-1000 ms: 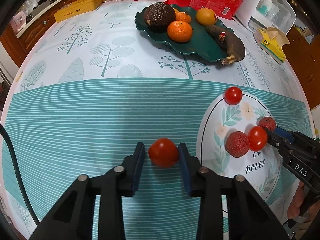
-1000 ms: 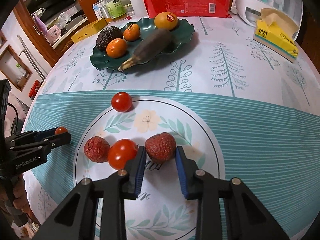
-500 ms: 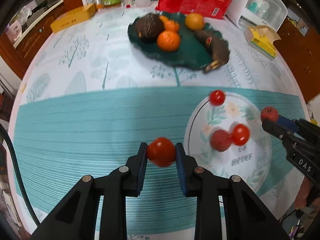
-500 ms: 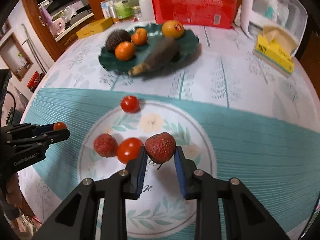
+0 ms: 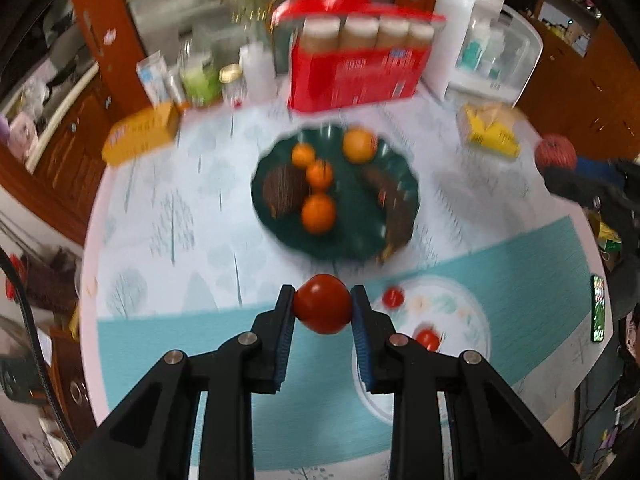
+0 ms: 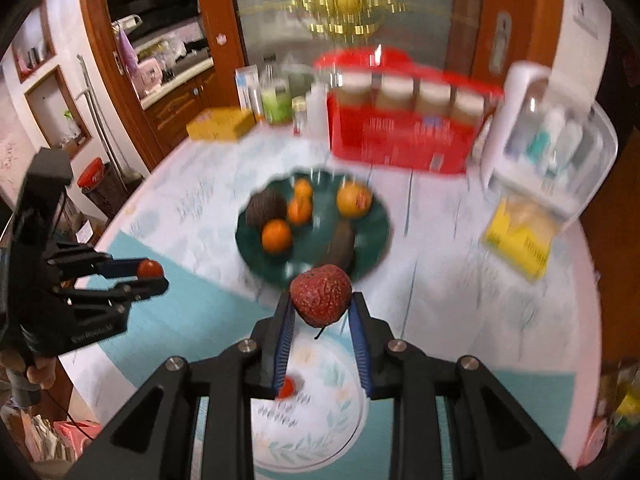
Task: Organize fruits
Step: 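Carry the tomato and lychee onto the green plate and release both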
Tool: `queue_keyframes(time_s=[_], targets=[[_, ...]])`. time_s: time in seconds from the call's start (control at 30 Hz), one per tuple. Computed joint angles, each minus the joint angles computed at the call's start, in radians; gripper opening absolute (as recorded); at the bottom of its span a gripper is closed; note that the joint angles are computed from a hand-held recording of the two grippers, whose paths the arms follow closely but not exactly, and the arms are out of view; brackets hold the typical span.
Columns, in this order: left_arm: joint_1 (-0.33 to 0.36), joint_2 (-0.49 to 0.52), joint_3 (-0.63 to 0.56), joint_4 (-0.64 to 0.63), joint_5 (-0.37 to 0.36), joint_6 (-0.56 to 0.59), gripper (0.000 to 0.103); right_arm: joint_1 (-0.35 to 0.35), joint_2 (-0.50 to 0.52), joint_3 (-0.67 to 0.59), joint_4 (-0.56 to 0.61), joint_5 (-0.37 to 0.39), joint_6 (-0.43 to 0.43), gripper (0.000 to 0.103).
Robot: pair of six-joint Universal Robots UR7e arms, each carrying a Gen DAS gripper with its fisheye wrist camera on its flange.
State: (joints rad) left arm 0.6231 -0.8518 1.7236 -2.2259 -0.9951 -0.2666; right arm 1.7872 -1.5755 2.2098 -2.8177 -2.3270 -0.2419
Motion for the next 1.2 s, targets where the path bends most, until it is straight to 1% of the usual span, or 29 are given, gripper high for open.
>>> queue_keyframes(time_s=[0.1, 0.17, 0.23, 0.3, 0.37, 0.4, 0.43, 0.63, 0.77, 0.87, 1.07, 1.1, 1.17, 1.2], targets=[[-0.01, 0.038, -0.09, 0.023, 0.021, 0.027, 0.026, 0.022, 0.033, -0.111, 0.058, -0.018, -0.024, 0.028], [-0.007, 0.07, -0.151, 0.033, 0.024, 0.034, 0.026, 0.019, 0.065, -0.178, 0.085, -0.024, -0.042, 0.028], [-0.003, 0.11, -0.208, 0.036, 0.037, 0.039, 0.026, 0.006, 0.105, -0.247, 0.125, -0.029, -0.046, 0.028], [0.006, 0.148, -0.25, 0.027, 0.049, 0.045, 0.026, -0.009, 0.149, -0.3, 0.124, -0.042, -0.064, 0.028], [0.019, 0.184, -0.282, 0.016, 0.067, 0.035, 0.026, -0.036, 0.194, -0.341, 0.115, -0.034, -0.094, 0.028], [0.03, 0.206, -0.301, 0.014, 0.065, 0.026, 0.026, -0.058, 0.219, -0.359, 0.109, -0.022, -0.098, 0.028], [0.043, 0.225, -0.314, 0.004, 0.057, 0.021, 0.026, -0.07, 0.23, -0.365, 0.112, -0.008, -0.093, 0.028], [0.095, 0.31, -0.321, -0.046, 0.042, 0.002, 0.026, -0.196, 0.312, -0.355, 0.113, 0.14, -0.032, 0.028], [0.13, 0.356, -0.315, -0.086, 0.0, -0.009, 0.026, -0.27, 0.368, -0.343, 0.096, 0.221, 0.013, 0.028], [0.151, 0.391, -0.324, -0.08, -0.027, -0.019, 0.026, -0.301, 0.402, -0.343, 0.096, 0.249, 0.033, 0.028], [0.172, 0.428, -0.336, -0.088, -0.038, -0.013, 0.026, -0.344, 0.446, -0.344, 0.102, 0.277, 0.043, 0.029], [0.174, 0.43, -0.337, -0.088, -0.039, -0.016, 0.027, -0.348, 0.446, -0.338, 0.084, 0.293, 0.036, 0.029], [0.179, 0.43, -0.336, -0.091, -0.042, -0.018, 0.03, -0.351, 0.447, -0.344, 0.098, 0.305, 0.048, 0.029], [0.182, 0.427, -0.335, -0.096, -0.054, -0.015, 0.033, -0.353, 0.448, -0.349, 0.108, 0.311, 0.056, 0.03]])
